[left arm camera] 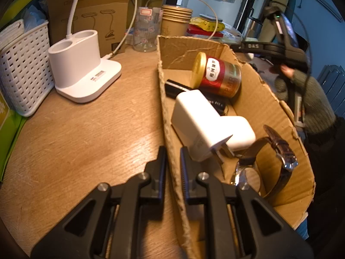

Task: Organize rigid objects
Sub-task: 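Carry the pill bottle with the right tool over the box and lower it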

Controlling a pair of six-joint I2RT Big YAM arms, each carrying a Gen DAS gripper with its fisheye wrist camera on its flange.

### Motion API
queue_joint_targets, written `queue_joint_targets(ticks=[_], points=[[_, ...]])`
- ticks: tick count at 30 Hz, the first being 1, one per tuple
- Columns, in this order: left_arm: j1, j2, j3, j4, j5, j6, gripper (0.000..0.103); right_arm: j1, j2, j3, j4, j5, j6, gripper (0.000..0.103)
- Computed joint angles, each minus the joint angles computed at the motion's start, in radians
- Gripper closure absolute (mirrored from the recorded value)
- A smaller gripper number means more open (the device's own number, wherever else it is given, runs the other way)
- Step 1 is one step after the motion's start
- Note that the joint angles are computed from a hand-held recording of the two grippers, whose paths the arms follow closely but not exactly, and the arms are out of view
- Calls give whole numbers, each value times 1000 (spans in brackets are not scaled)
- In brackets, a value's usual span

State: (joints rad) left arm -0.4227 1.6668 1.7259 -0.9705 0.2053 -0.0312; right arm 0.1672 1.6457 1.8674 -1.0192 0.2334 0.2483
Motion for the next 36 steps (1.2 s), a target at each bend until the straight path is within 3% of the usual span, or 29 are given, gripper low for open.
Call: queue_joint_targets(ticks=[12, 19, 36], points=[[0, 0, 0, 0, 0, 0, 89, 107, -134, -69, 46, 71, -90, 58], [0, 0, 0, 0, 0, 0, 89, 168, -188, -101, 64, 81, -91, 58], [1, 0, 0, 0, 1, 1, 89, 291, -233, -165, 71, 17, -71, 58]])
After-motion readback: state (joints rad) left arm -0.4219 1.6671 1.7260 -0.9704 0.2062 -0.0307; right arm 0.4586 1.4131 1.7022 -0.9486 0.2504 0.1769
